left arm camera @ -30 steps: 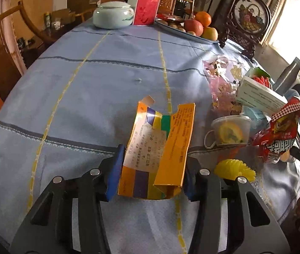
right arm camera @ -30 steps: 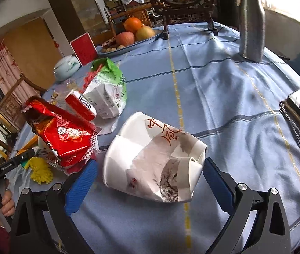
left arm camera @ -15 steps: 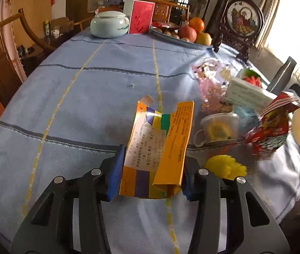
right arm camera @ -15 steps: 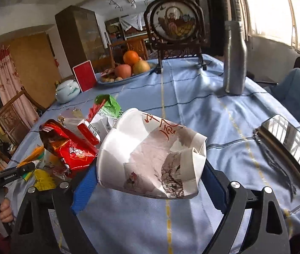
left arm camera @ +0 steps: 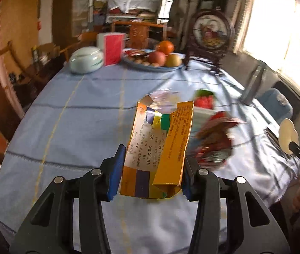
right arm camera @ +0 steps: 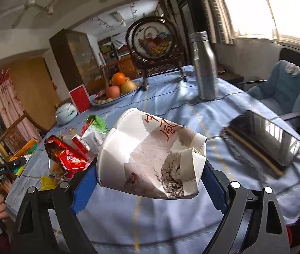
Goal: Collect trash
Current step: 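Carry the snack box and paper cup over to the red wastebasket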
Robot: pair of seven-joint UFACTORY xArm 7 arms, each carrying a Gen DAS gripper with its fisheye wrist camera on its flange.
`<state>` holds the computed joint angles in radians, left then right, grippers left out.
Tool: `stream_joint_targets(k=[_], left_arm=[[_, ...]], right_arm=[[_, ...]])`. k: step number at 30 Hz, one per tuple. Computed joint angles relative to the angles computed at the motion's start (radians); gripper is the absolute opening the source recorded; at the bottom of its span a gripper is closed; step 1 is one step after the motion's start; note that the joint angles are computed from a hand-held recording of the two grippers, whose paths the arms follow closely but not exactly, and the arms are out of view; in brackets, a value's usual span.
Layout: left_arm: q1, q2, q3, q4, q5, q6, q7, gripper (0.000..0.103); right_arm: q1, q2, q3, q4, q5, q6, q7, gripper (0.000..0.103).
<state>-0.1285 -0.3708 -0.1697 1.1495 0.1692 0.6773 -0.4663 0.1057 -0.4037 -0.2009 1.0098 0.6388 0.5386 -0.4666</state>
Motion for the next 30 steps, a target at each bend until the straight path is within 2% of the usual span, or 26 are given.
stream_joint_targets(k=[7,15,19,22,23,27,30], left_arm=[[-0.096,0.091,-0.041,0.099,-0.046,-0.043,0.058,0.046],[-0.229,0.270,-0.079,0.259,-0.086,-0.066,0.143,0.047],[-0.297,0.374,-0.093,0.361,-0.083,-0.037,0.173,0.047],[-0.349,0.429,-0.099,0.420,-0.076,-0.007,0.187,0.046],[-0.369,0.460,-0.103,0.454,-0.070,0.010,0.196,0.046],[-0.437,0.536,-0.105,0.533,-0.060,0.058,0.229,0.046],[-0.489,0.609,-0.112,0.613,-0.076,0.104,0.274,0.046]], right_arm=[[-0.104,-0.116,-0.052,-0.100,-0.084,0.000,0.032,0.089],[-0.327,-0.221,-0.115,-0.235,-0.297,0.036,0.130,0.089],[-0.415,-0.179,-0.152,-0.288,-0.368,0.055,0.155,0.089],[-0.435,-0.080,-0.183,-0.311,-0.372,0.053,0.135,0.091],[-0.435,-0.028,-0.196,-0.312,-0.360,0.048,0.120,0.094],[-0.524,0.111,-0.153,-0.317,-0.397,-0.007,0.162,0.096],[-0.528,0.093,-0.185,-0.322,-0.295,-0.008,0.122,0.096]])
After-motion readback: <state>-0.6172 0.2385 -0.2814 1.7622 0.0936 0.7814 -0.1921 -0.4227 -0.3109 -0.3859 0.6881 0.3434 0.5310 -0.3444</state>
